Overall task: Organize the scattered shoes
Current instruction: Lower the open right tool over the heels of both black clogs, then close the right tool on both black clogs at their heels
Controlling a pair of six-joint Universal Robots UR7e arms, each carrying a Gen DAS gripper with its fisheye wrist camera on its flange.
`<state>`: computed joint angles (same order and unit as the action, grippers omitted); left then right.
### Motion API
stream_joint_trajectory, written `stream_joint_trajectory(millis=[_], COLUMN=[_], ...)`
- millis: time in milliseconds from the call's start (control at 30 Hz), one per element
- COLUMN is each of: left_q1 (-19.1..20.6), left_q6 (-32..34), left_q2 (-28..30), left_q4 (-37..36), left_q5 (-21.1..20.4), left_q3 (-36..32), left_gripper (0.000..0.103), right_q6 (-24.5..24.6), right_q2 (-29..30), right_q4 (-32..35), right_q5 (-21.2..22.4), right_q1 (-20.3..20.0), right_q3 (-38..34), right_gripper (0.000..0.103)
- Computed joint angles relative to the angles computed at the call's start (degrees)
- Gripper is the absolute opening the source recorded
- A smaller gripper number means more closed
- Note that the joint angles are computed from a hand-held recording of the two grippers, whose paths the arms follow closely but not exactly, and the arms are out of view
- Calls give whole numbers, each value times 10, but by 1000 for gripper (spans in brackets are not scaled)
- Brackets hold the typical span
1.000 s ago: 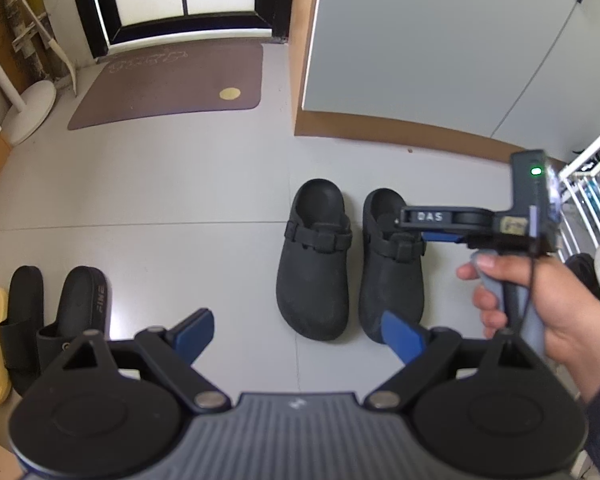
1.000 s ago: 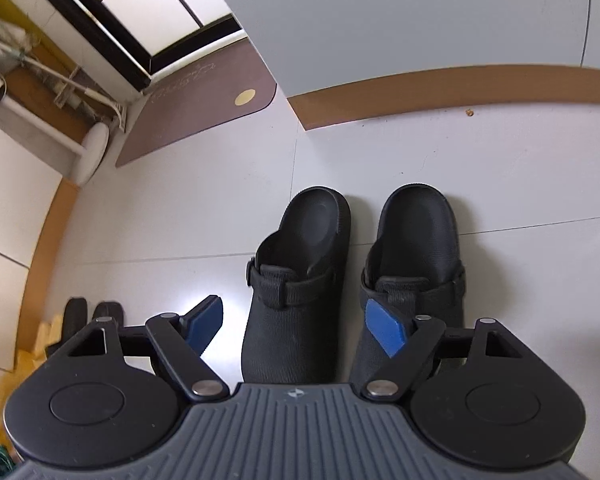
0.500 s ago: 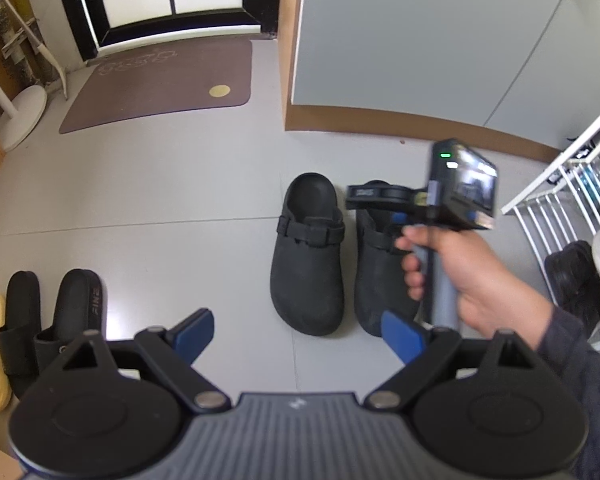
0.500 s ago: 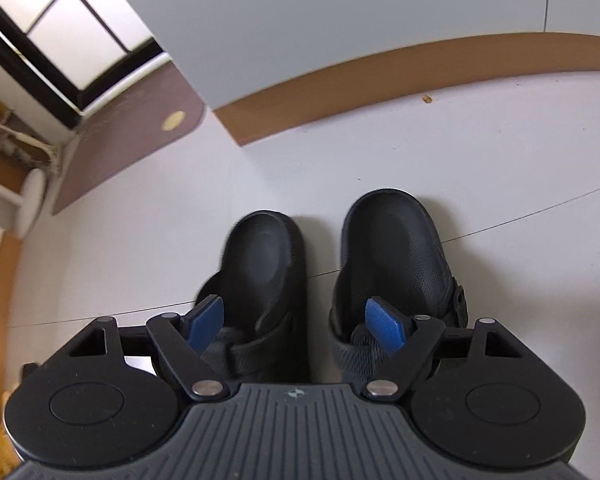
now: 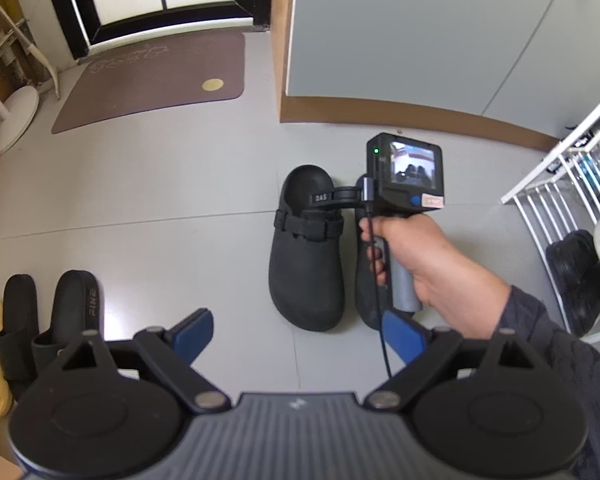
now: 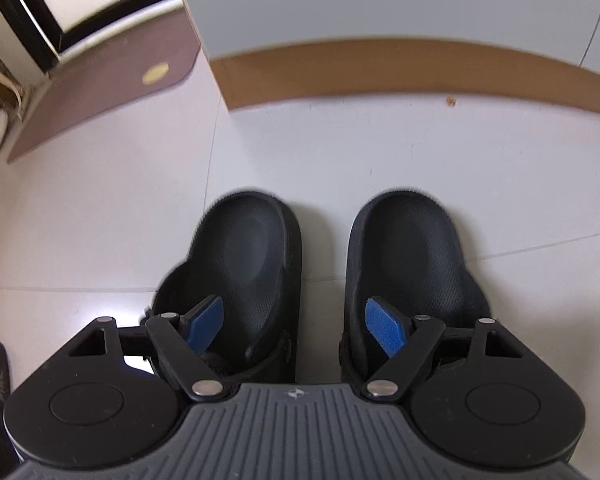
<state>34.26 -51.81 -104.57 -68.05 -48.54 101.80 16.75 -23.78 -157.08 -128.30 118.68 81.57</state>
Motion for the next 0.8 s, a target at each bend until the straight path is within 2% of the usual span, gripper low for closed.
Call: stream_joint_trajectory(millis=[33, 100, 133, 200, 233, 267, 400, 800], left_q1=[-2, -6, -6, -9, -10, -12, -14, 0], left_q6=[0, -1, -1, -1, 0, 0, 8, 6], left_q2=[0, -1, -1, -3, -4, -5, -1, 9], left_q4=[2, 6, 5, 1, -2, -3, -7, 10], left_q5=[2, 6, 6, 2, 0, -2, -3, 2], left_q3=[0, -1, -2, -2, -2, -2, -2, -8], left_gripper=[93, 93, 93, 93, 93, 93, 93, 93], right_q6=[-2, -4, -7, -9, -15, -21, -50, -54], right_q2=[1, 1, 3, 1, 0, -1, -4, -42], right_q4=[1, 20, 32, 34, 35, 36, 40, 97], right_q5=[-3, -5, -16, -18, -18, -19, -14, -14], right_q1=[0, -2, 0, 0, 0, 0, 1, 10], right_q3=[-1, -5, -10, -8, -7, -7, 0, 48], right_gripper=[81, 63, 50, 37, 25, 21, 20, 20])
